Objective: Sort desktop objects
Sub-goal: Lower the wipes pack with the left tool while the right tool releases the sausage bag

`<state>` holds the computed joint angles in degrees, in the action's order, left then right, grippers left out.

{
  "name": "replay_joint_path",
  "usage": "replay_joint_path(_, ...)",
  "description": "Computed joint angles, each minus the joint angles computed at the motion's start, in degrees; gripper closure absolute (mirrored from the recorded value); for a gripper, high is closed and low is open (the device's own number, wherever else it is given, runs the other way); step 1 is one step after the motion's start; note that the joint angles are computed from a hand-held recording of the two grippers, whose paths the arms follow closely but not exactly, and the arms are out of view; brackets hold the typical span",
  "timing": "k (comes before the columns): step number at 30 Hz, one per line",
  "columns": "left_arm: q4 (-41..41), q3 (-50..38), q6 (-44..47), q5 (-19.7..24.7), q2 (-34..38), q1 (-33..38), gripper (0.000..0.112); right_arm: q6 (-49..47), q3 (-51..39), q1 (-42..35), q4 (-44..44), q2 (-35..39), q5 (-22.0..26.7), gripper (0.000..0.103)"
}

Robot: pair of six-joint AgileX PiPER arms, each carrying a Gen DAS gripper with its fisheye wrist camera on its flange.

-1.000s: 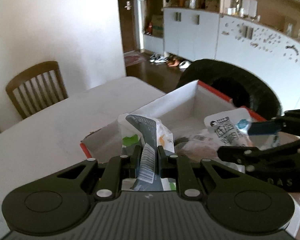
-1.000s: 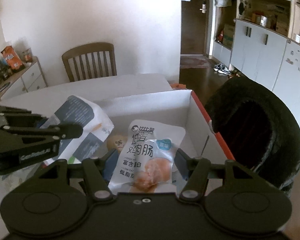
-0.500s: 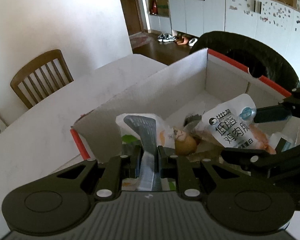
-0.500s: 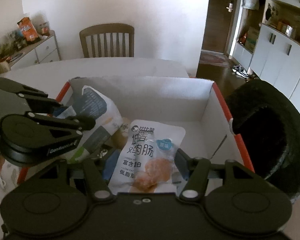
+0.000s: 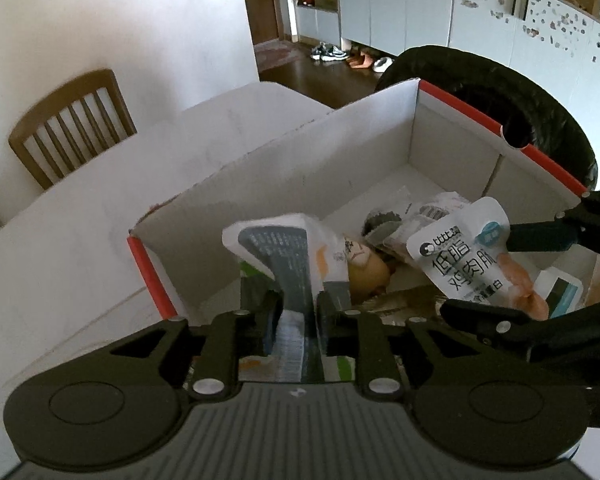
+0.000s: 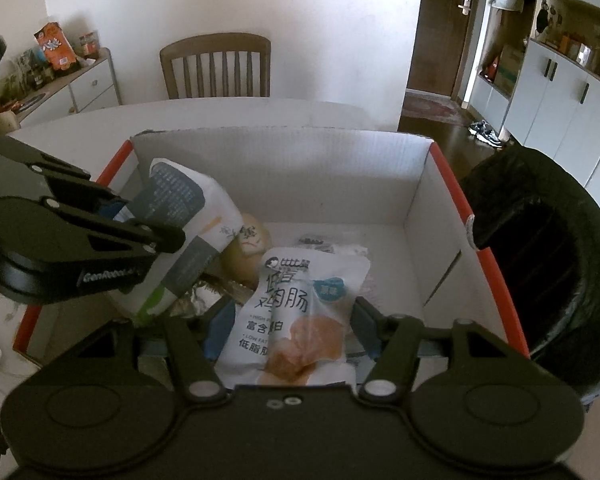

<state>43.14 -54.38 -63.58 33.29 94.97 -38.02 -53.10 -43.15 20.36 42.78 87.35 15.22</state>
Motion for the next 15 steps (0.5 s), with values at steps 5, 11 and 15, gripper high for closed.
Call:
replay_joint_path(5, 0.2, 2.3, -0.9, -2.6, -2.0, 0.1, 0.075, -2.6, 0.3, -0.7, 2.4, -0.4, 0.4, 0.038)
replay_joint_path(11, 4.5, 4.6, -5.7, -3.7, -4.5, -1.0, 0.044, -2.7, 0.8, -1.8, 2.9, -1.9, 0.8, 0.035)
replay_joint_path(15, 4.8, 5.6, -6.6, -4.6, -6.5, -0.7, 0.044, -2.2, 0.9, -2.5, 2.2, -3.0, 1.9, 0.035)
